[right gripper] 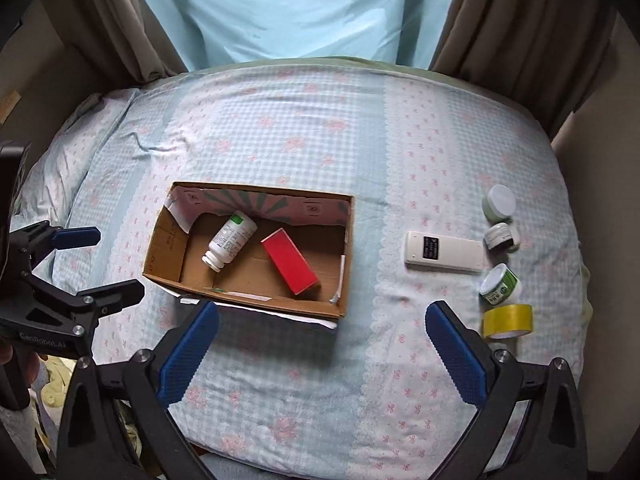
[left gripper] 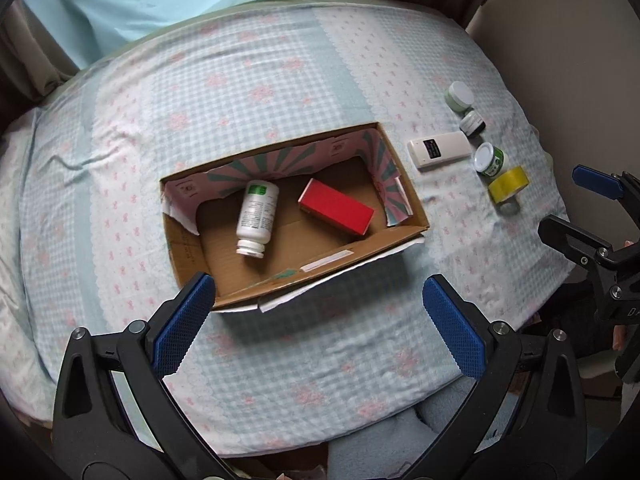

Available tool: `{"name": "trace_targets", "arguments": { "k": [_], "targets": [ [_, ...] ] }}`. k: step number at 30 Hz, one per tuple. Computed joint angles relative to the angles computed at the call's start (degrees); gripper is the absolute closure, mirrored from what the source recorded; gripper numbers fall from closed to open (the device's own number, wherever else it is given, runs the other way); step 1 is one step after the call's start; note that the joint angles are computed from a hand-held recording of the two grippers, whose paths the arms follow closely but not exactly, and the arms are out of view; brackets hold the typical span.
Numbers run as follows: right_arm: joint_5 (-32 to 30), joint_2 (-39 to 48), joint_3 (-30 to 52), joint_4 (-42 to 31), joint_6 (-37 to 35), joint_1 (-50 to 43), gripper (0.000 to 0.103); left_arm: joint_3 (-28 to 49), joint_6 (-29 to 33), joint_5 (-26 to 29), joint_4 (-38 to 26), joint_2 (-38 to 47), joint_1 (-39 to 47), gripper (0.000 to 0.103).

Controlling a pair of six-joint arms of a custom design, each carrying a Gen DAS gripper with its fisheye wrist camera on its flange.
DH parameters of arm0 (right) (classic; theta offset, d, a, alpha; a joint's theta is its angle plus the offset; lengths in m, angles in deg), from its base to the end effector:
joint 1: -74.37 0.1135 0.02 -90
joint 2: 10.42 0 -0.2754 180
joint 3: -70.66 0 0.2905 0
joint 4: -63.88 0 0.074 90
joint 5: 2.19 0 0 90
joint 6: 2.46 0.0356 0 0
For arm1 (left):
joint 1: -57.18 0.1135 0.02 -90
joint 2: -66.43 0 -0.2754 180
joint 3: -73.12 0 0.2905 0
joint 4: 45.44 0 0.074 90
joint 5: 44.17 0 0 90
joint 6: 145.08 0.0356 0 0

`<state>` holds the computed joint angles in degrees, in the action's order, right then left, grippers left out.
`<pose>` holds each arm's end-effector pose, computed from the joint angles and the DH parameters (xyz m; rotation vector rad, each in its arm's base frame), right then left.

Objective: Organize rigid objects
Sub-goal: 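Withdraw both tools from the box toward the remaining items, then grasp the black-lidded jar with left tool while right tool grasps yellow tape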

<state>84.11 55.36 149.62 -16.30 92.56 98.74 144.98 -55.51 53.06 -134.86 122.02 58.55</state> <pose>0.2110 0.0981 0.3301 -0.4818 2.7182 0.2287 0.1750 -0.0003 0.3175 -0.0180 2.8416 -0.1761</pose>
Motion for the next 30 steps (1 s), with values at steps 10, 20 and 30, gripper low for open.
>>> {"name": "trace_targets", "arguments": {
  "k": [10, 20, 30],
  "targets": [
    [-5.90, -4.83, -3.03, -2.72, -19.00, -29.83, 0.000, 9.24, -11.53, -5.28, 5.95, 13.41, -20.85, 0.000],
    [-7.40, 8.23, -1.77, 3.52, -34.20, -45.73, 0.000, 24.99, -11.55, -4.54, 12.78, 38.19, -28.31, 0.000],
    [-5.15, 32.29, 2.64, 7.34, -37.98, -51.20, 0.000, 64.00, -5.93, -1.54, 4.45, 76.00, -32.00, 0.000]
  ]
}}
